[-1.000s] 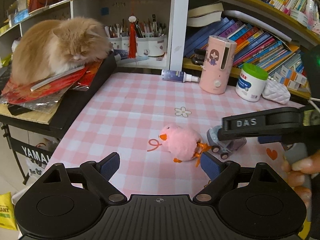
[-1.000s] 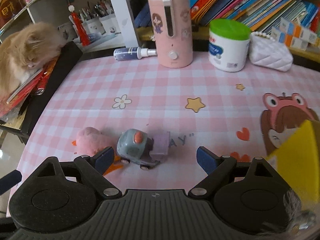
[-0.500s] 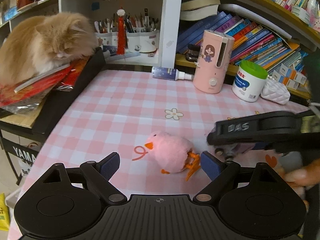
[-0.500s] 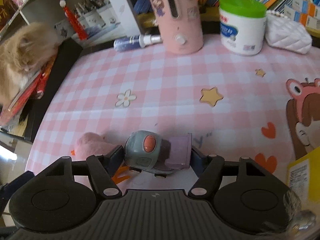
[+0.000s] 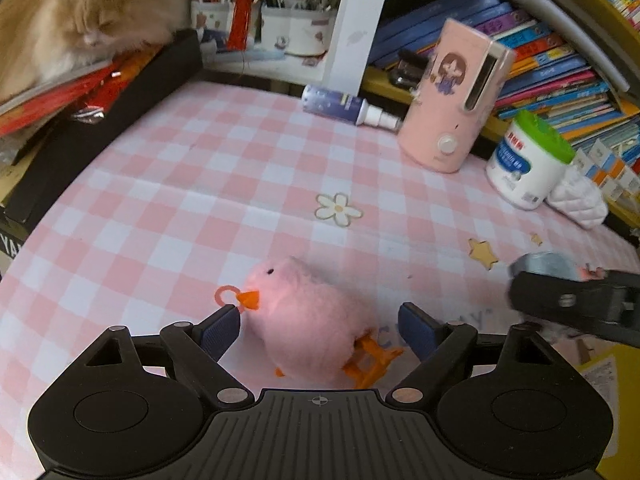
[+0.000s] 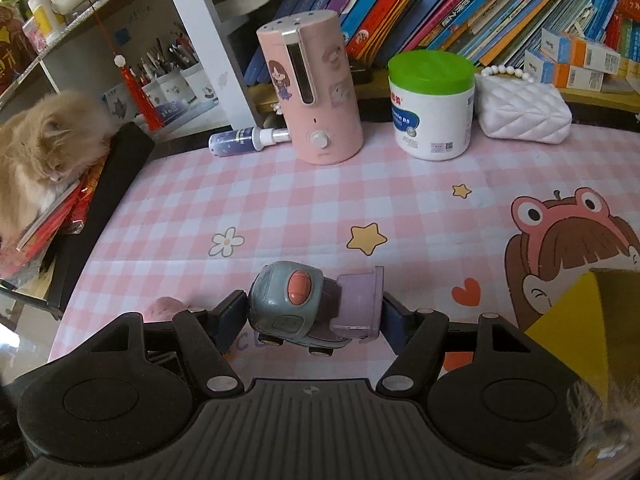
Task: Organize objects
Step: 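Grasp the pink chick with the left gripper while the right gripper grasps the toy car, then carry the pink chick and toy car with both grippers to the yellow box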
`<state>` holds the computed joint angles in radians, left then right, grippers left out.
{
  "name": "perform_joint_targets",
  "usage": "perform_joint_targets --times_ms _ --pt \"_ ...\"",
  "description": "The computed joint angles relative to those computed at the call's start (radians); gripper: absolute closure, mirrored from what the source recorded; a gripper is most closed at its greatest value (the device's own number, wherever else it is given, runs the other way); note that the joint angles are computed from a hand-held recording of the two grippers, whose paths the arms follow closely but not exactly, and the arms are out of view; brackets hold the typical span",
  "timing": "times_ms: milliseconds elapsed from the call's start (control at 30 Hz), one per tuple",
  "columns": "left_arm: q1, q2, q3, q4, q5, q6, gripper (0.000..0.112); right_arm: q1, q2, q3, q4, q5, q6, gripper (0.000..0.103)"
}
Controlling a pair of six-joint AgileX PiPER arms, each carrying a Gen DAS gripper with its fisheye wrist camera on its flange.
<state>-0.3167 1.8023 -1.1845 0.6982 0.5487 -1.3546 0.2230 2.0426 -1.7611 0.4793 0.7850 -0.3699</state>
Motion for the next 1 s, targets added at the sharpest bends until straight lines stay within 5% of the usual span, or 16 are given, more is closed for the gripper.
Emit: perform_joint_targets --times_ms 100,467,1000 --pt "-0.005 0.015 0.0 0.036 0.009 -0.019 0.045 -0.005 -0.006 0.003 0.002 0.004 -0.004 0.036" --pt "-0.025 -0.175 0.183 0.074 -0.022 -0.1 0.046 -0.005 -0.076 0.1 0.0 -0.041 -0.058 0.036" --pt "-0.321 -0.591 0.443 0.198 0.212 -0.369 0.046 -0.003 -0.388 0.516 0.118 -0.156 -0.395 0.036"
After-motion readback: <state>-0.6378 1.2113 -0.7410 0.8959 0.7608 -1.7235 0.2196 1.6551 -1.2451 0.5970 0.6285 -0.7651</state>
